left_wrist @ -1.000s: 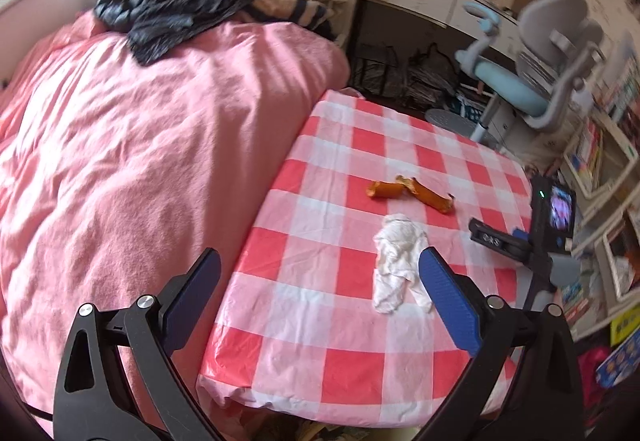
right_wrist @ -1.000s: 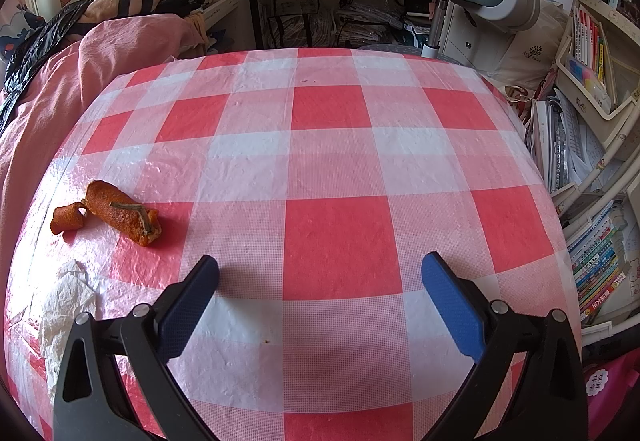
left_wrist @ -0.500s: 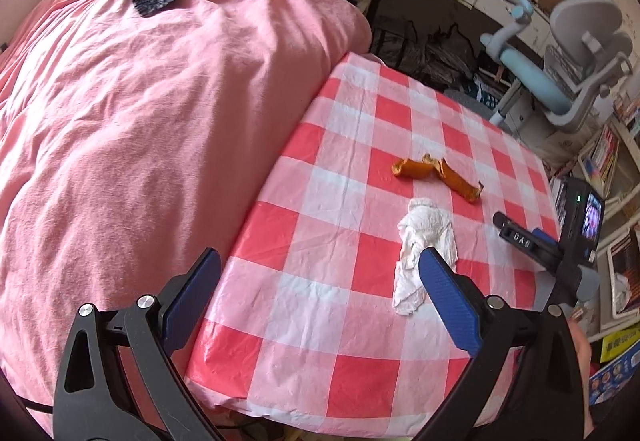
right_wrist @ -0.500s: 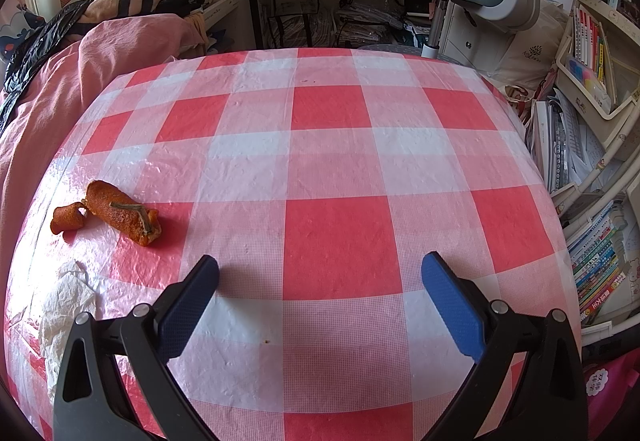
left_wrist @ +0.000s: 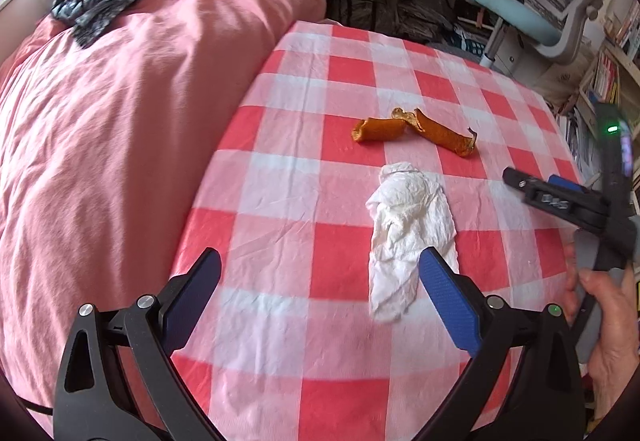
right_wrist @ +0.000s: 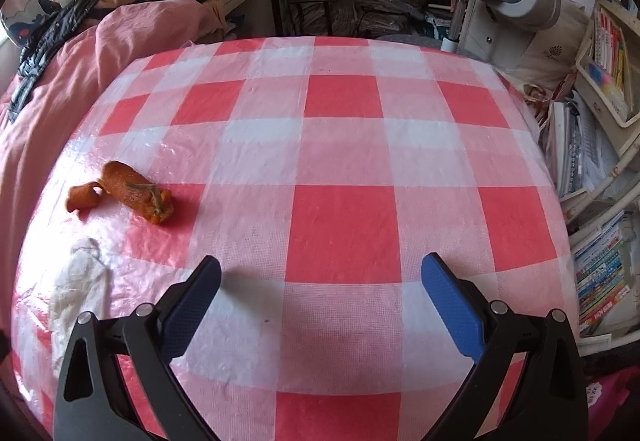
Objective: Collect trash
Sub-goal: 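Close the left tool on the white tissue while the right tool grasps the long orange wrapper, then lift the tissue and wrapper and carry both tools to the yellow bucket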
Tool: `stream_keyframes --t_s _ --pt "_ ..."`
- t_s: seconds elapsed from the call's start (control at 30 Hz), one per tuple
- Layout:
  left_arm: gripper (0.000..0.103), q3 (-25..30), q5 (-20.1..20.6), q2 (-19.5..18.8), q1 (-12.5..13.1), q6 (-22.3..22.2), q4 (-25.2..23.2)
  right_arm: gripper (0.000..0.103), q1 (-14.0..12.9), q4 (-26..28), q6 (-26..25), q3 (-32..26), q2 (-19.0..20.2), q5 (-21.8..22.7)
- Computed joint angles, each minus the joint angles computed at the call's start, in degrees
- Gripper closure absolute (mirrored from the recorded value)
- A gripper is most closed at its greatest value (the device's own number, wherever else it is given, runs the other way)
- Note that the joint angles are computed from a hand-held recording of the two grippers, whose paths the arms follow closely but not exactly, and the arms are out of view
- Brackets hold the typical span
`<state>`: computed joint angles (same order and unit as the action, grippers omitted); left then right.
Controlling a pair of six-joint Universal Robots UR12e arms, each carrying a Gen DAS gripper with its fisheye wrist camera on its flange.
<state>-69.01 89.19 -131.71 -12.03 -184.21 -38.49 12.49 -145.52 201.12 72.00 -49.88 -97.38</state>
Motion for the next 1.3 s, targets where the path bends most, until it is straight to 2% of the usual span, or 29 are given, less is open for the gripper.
stream_keyframes --t_s 0.1,0.17,0.33,0.5,0.6,0.77,0.8,0.83,0.87,0.9,0.93,1.0,1.1,1.13,1.17,1.3 --pt "0.007 2.42 -0.44 -1.51 0.14 -0.64 -0.75 0.006 0.8 -5.27 -6.11 0.17 -0.11 -0.59" --pt "0.008 3.68 0.02 -2.3 0.16 -0.46 -0.62 0.006 1.14 -6.5 -10.28 -0.73 0.55 1.16" --pt "0.008 6.68 2.32 -4.11 0.25 0.25 -1.38 0.006 2.41 -3.95 -19.94 -5.22 3.71 2.16" --pt "0.008 8.6 0.37 -5.17 0.27 2.33 -4.24 0.007 2.65 -3.11 -23.75 -9.17 6.16 3.48" --pt "0.008 9.43 1.53 -5.78 -0.43 4.52 -4.71 0.011 2.82 -2.29 -25.11 -10.93 7.16 3.47" --pt "0.008 10.66 -0.18 -6.41 -0.42 4.42 -6.06 0.041 2.45 0.65 -25.41 -11.94 7.62 4.94" --pt "0.008 11.13 -1.04 -6.67 -0.51 5.09 -7.14 0.054 2.24 1.53 -25.15 -12.03 7.64 5.77" --pt "0.008 11.6 -1.66 -6.94 -0.69 6.12 -8.27 0.059 1.93 1.47 -24.54 -11.81 7.52 7.01" --pt "0.008 11.72 -1.44 -7.11 -1.05 7.27 -8.68 0.07 1.8 1.72 -24.03 -11.71 7.4 7.37" --pt "0.008 11.67 -0.56 -7.25 -1.52 8.47 -8.59 0.078 1.65 1.95 -23.58 -11.68 7.29 7.62" --pt "0.008 11.65 0.34 -7.41 -1.98 9.66 -8.56 0.08 1.5 2.08 -23.03 -11.6 7.19 7.96" --pt "0.023 11.32 0.78 -7.53 -2.59 11.37 -8.49 0.081 0.81 1.65 -20.86 -10.87 6.7 10.61" --pt "0.051 9.56 -1.43 -6.86 -2.79 12.58 -5.69 0.082 0.02 -0.01 -18.12 -9.28 5.64 13.68" --pt "0.073 9.25 -2.24 -6.63 -2.81 13.38 -5.4 0.082 -0.18 -0.74 -17.32 -8.66 5.21 14.52" --pt "0.091 9.05 -3.41 -6.42 -2.67 13.22 -5.49 0.082 -0.34 -1.6 -16.47 -7.91 4.68 15.28" --pt "0.094 6.18 -9.34 -4.68 -1.15 8.8 -2.53 0.082 -0.78 -6.24 -12.99 -3.41 1.59 18.29"
